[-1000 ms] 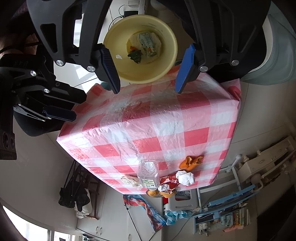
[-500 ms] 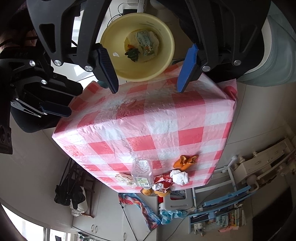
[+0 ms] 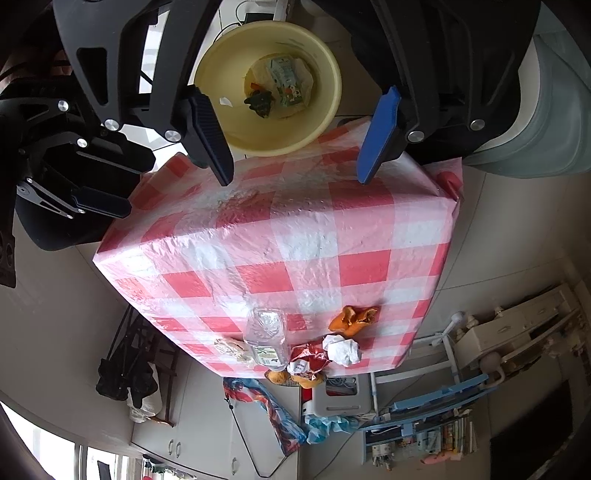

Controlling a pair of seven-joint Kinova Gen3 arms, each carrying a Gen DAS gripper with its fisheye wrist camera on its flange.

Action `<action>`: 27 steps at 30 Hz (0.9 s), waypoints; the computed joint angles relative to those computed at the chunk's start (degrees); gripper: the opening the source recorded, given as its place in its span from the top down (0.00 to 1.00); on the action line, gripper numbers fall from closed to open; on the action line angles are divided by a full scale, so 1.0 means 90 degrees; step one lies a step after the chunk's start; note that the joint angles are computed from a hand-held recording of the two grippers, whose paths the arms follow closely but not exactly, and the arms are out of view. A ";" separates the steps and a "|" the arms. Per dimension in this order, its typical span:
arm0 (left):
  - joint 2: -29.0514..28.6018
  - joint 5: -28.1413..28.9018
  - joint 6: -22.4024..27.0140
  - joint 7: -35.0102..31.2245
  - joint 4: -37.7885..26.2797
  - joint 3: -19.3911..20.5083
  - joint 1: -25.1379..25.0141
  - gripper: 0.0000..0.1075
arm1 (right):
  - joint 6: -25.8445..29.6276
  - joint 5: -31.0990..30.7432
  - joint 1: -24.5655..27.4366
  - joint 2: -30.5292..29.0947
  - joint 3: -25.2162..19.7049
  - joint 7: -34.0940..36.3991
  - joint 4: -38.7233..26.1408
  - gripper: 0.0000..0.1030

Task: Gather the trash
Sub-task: 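Move both open tools back toward the table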

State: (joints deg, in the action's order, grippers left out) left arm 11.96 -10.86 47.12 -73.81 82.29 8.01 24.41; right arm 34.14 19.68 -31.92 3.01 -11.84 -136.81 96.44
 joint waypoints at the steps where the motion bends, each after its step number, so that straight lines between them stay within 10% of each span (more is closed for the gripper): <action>1: 0.0001 -0.0013 -0.0007 0.0014 0.0003 -0.0005 0.0006 0.38 | 0.0001 0.0002 0.0000 0.0000 0.0000 0.0001 0.0001 0.33; 27: 0.0832 -0.0196 -0.0001 0.0742 -0.1129 -0.0418 -0.0318 0.35 | -0.0048 -0.0340 0.0171 0.0689 0.0354 0.0679 -0.1044 0.31</action>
